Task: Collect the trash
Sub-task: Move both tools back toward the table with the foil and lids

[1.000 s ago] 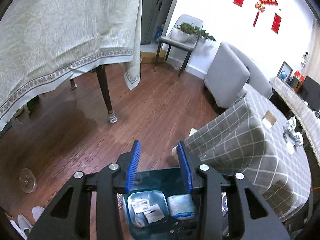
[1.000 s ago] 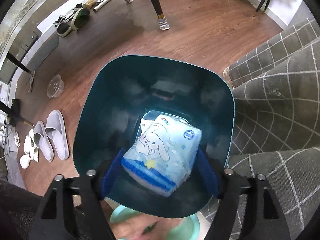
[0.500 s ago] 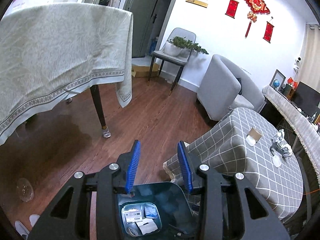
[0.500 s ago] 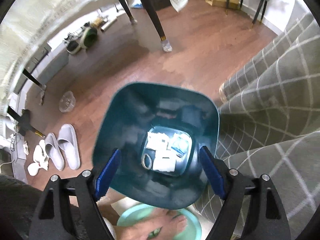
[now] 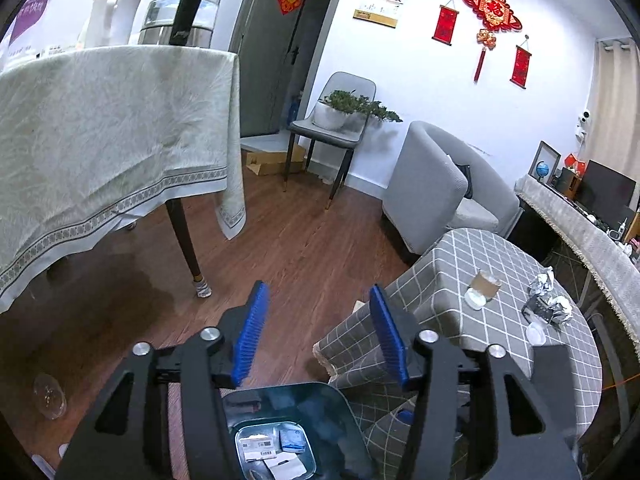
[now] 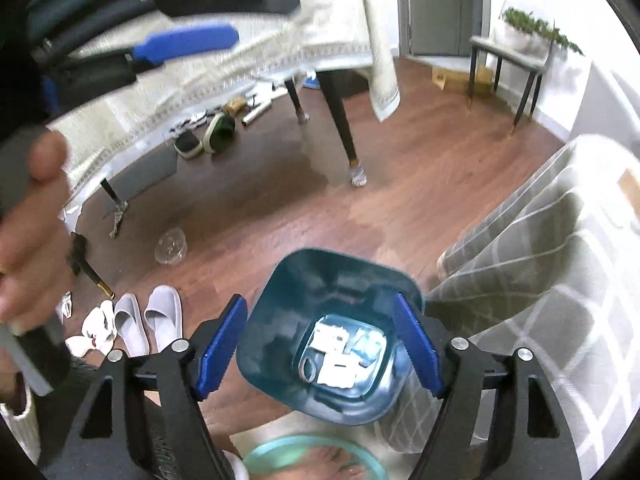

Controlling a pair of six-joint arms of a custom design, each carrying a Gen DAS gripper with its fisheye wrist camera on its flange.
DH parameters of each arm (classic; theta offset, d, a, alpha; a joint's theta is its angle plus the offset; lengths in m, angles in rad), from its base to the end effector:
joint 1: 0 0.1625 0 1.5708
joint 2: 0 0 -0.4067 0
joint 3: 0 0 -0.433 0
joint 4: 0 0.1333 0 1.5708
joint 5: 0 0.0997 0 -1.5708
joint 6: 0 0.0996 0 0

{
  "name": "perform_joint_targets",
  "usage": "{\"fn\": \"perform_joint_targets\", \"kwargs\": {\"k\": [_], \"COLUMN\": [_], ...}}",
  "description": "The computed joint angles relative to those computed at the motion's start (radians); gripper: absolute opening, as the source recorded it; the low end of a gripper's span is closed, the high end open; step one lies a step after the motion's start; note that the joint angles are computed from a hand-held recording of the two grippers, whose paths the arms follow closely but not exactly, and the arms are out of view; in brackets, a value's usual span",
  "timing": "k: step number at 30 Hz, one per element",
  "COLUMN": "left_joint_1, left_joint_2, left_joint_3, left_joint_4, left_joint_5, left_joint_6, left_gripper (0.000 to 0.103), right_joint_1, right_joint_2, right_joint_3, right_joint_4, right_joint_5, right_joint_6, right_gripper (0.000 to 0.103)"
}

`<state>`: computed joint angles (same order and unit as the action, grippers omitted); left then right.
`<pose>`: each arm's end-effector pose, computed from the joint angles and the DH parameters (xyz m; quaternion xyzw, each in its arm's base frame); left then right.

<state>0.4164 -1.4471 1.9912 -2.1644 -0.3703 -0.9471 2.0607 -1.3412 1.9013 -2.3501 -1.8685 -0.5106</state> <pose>-0.3859 -0.4180 0.3109 0.0714 0.8220 -0.5002 0.2629 0.3635 -0.4605 0.2572 0.4573 -0.8703 0.1066 0.1485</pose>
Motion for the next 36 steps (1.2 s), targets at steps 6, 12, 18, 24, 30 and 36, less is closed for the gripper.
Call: {"fn": "perform_joint_targets", "kwargs": {"k": [6, 12, 18, 24, 30, 36], "left_joint_1": [0.002, 0.011, 0.017, 0.026, 0.035, 0.052], "left_joint_2": [0.042, 0.094, 0.154, 0.208, 0.262, 0.321], "left_joint_3": [-0.017, -0.044, -0.088, -0.137, -0.181, -0.228], "left_joint_4": [-0.066, -0.121, -0.153, -0.178, -0.199, -0.247], "left_joint_5": [-0.007, -0.034, -0.07, -0.104, -0.137, -0.173], "left_joint_6": [0.057, 0.128, 0.183, 0.246, 0.339, 0.428], "left_gripper": [0.065, 0.068, 0.074, 0.075, 0.078, 0.079], "right_joint_1": [-0.016, -0.053, -0.092, -0.123, -0.148, -0.179], "right_joint_2": [-0.042, -0.078, -0.113, -0.148, -0.177, -0.196], "right_joint_3": [-0.013, -0.03, -0.03, -0.033, -0.035, -0.038], "right_joint_4": [-0.047, -0.091, -0.116, -0.134, -0.154, -0.165], "right_joint_5": [0.002, 0.002, 0.013, -0.003, -0.013, -0.035], "right_joint_6": [-0.009, -0.003, 0.01, 0.018, 0.035, 0.056], "right_gripper": [0.071, 0.069, 0.068, 0.066, 0.065, 0.063]}}
